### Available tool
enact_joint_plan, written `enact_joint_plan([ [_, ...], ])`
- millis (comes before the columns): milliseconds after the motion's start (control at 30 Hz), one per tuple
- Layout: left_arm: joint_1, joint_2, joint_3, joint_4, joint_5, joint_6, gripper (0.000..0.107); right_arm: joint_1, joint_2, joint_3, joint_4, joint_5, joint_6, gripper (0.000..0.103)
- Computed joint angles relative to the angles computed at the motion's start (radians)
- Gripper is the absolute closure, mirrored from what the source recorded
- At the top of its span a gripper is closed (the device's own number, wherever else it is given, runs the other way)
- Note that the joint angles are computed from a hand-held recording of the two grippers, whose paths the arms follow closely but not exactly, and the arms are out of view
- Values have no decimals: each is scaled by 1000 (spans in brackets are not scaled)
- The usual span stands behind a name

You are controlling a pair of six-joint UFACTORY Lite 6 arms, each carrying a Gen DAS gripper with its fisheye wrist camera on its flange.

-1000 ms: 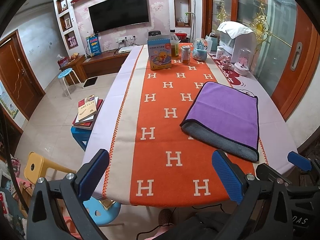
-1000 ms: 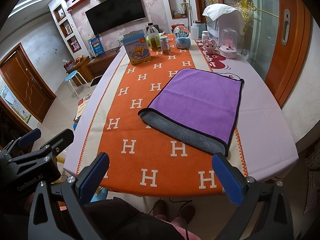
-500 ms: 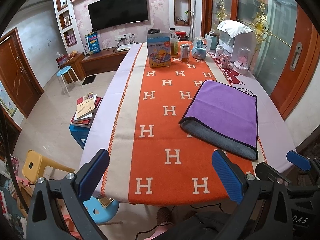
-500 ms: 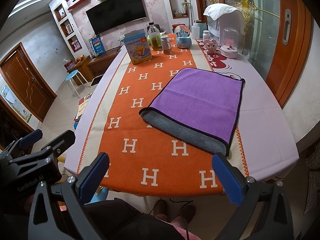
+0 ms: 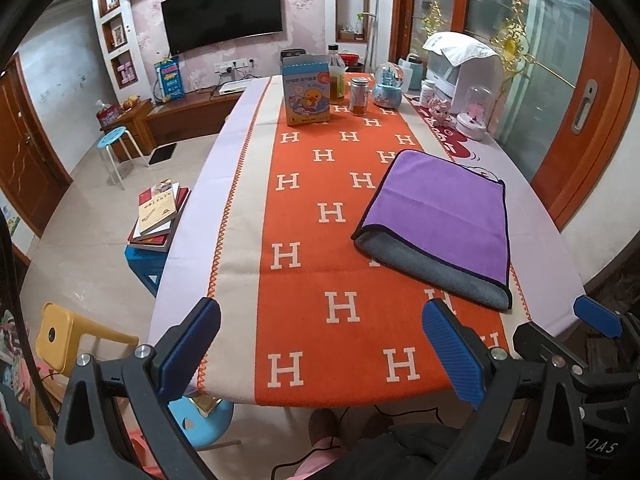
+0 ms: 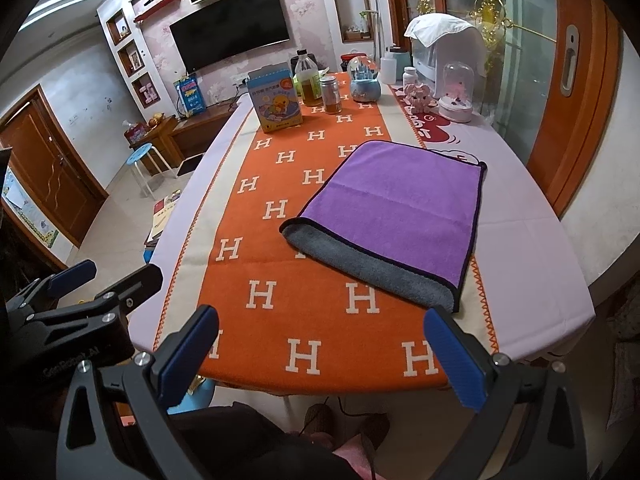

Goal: Fold towel

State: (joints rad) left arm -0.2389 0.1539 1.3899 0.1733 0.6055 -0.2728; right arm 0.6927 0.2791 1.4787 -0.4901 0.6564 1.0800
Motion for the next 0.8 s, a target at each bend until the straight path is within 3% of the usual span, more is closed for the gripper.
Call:
enact_joint_plan([
  [500,128,92,55,-303,-1,449,7,92,124,110,-113,88,288,1],
  [800,122,197,153,-371,49,570,7,98,90,42,-177,113,425,1],
])
